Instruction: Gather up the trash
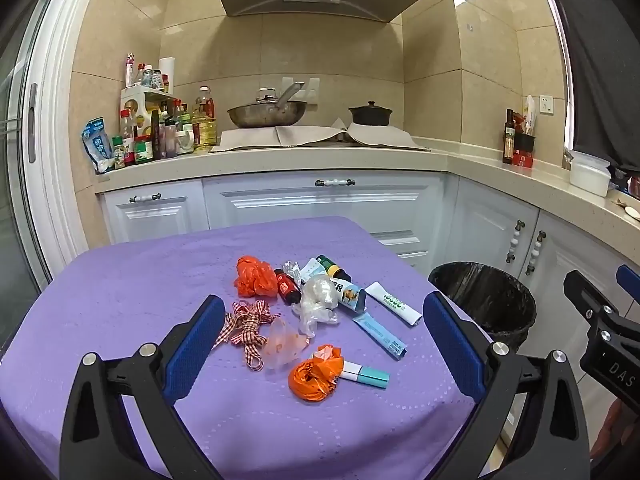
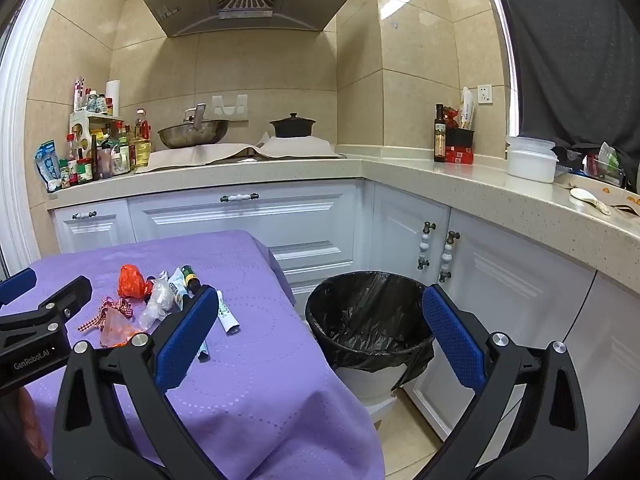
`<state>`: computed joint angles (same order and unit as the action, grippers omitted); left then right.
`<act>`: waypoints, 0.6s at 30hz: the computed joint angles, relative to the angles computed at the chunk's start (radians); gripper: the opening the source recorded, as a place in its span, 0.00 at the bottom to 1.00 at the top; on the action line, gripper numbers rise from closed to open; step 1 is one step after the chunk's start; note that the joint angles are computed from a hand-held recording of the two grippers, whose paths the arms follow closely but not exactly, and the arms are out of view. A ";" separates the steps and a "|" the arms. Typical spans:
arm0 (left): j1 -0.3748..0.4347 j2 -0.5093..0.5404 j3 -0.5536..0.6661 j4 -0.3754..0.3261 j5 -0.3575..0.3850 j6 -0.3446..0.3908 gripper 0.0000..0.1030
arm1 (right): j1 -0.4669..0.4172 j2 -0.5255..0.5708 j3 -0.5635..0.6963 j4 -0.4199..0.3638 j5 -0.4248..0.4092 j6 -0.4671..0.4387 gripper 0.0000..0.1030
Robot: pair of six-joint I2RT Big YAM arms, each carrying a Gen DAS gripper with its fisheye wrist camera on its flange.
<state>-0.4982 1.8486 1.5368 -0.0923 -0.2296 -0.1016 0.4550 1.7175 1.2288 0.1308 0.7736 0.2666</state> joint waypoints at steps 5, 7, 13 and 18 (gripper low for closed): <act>0.002 0.000 0.009 -0.009 -0.005 -0.006 0.94 | 0.000 0.005 0.003 0.003 0.001 -0.001 0.97; 0.002 0.000 0.010 -0.011 -0.004 -0.006 0.94 | -0.001 0.005 0.003 0.002 -0.001 -0.002 0.97; 0.004 0.000 0.012 -0.011 -0.002 -0.003 0.94 | -0.005 0.005 -0.001 0.008 -0.002 -0.004 0.97; 0.001 -0.001 0.011 -0.010 -0.005 -0.001 0.94 | -0.004 0.004 -0.001 0.005 -0.001 0.000 0.97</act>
<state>-0.4970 1.8479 1.5474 -0.1023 -0.2350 -0.1029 0.4515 1.7219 1.2281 0.1355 0.7727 0.2665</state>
